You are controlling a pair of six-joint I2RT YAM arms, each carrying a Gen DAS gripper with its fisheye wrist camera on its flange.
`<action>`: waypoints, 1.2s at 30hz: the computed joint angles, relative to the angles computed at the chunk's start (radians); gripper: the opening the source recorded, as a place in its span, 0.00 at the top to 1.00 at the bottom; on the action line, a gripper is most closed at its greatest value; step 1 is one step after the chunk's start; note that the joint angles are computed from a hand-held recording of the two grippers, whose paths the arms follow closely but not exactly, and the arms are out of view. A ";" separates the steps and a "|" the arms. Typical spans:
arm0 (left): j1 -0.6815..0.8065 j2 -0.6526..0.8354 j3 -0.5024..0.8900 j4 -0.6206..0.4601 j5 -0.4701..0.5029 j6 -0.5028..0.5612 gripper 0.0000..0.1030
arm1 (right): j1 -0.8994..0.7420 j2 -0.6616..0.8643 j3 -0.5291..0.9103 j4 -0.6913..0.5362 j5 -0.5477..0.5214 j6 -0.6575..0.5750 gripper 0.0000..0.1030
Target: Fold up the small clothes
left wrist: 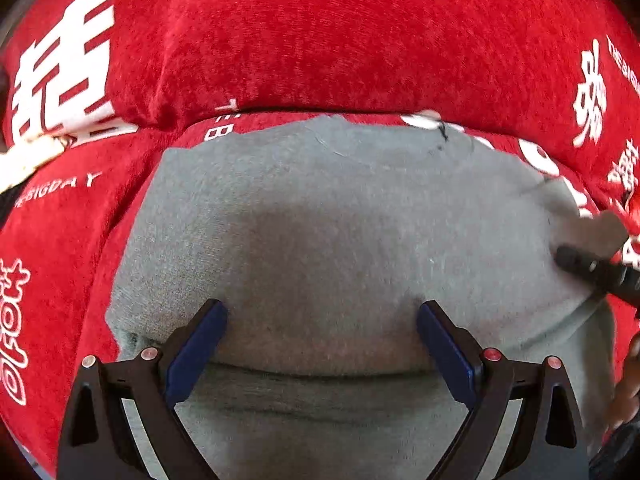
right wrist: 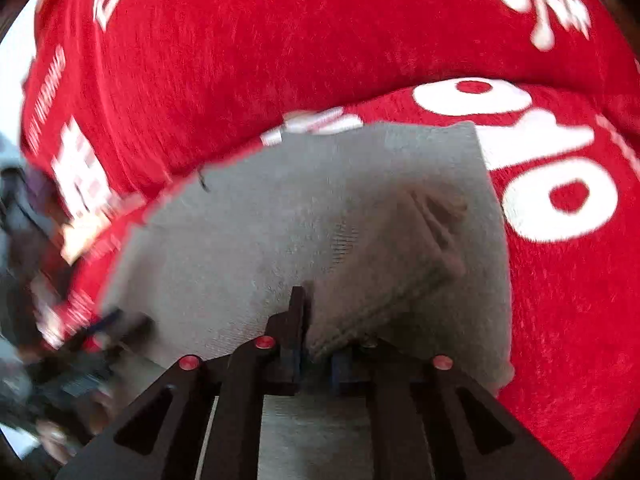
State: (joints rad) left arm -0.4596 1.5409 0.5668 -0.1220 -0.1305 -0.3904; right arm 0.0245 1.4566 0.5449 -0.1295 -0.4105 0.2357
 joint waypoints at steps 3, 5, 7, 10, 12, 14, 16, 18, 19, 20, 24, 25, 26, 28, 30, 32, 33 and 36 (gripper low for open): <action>0.063 -0.080 -0.007 -0.035 0.099 0.001 0.07 | -0.069 -0.010 0.000 -0.018 -0.061 0.004 0.71; 0.101 -0.109 0.000 -0.053 0.107 -0.006 0.07 | -0.103 -0.022 0.000 -0.022 -0.046 -0.010 0.52; 0.156 -0.080 0.016 -0.057 0.133 -0.012 0.07 | -0.131 -0.034 -0.012 0.003 -0.044 -0.008 0.55; 0.221 -0.017 0.023 -0.038 0.146 0.045 0.07 | -0.099 -0.018 0.034 -0.078 0.143 -0.069 0.92; 0.236 -0.058 0.017 -0.078 0.162 0.060 0.07 | -0.100 -0.049 0.042 -0.109 0.192 -0.084 0.92; 0.284 -0.146 -0.011 -0.090 0.223 0.064 0.07 | -0.078 -0.105 0.052 -0.165 0.292 -0.085 0.82; 0.317 -0.192 -0.018 -0.086 0.246 0.054 0.07 | -0.043 -0.178 0.044 -0.181 0.363 -0.074 0.78; 0.317 -0.151 0.013 -0.076 0.267 0.016 0.07 | 0.015 -0.224 0.044 -0.186 0.384 -0.072 0.59; 0.302 -0.107 0.045 -0.082 0.271 0.004 0.07 | 0.084 -0.210 0.058 -0.179 0.407 -0.049 0.40; 0.265 -0.037 0.092 -0.084 0.262 0.005 0.07 | 0.143 -0.181 0.072 -0.164 0.418 -0.031 0.31; 0.164 0.149 0.194 -0.092 0.132 0.044 0.07 | 0.342 0.046 0.184 -0.144 0.428 -0.023 0.31; 0.145 0.172 0.187 -0.070 0.078 0.063 0.06 | 0.359 0.103 0.205 -0.149 0.441 -0.026 0.31; 0.143 0.170 0.161 -0.027 0.057 0.102 0.03 | 0.371 0.163 0.229 -0.154 0.470 -0.029 0.32; 0.167 0.136 0.146 -0.052 0.077 0.132 0.03 | 0.339 0.160 0.194 -0.086 0.495 -0.038 0.31; 0.189 0.034 0.105 -0.102 0.051 0.148 0.03 | 0.294 0.132 0.198 -0.148 0.549 -0.012 0.31; 0.226 -0.122 0.020 -0.118 0.099 0.159 0.03 | 0.273 0.029 0.160 -0.187 0.611 -0.015 0.31; 0.239 -0.204 -0.028 -0.132 0.150 0.145 0.03 | 0.265 -0.023 0.136 -0.189 0.586 -0.031 0.31; 0.159 -0.331 -0.125 -0.165 0.183 0.105 0.03 | 0.296 -0.173 0.064 -0.227 0.434 -0.041 0.31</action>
State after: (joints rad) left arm -0.3007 1.2096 0.4418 -0.2871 0.0521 -0.2858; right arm 0.3201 1.2832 0.6087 -0.3563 0.0234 0.1948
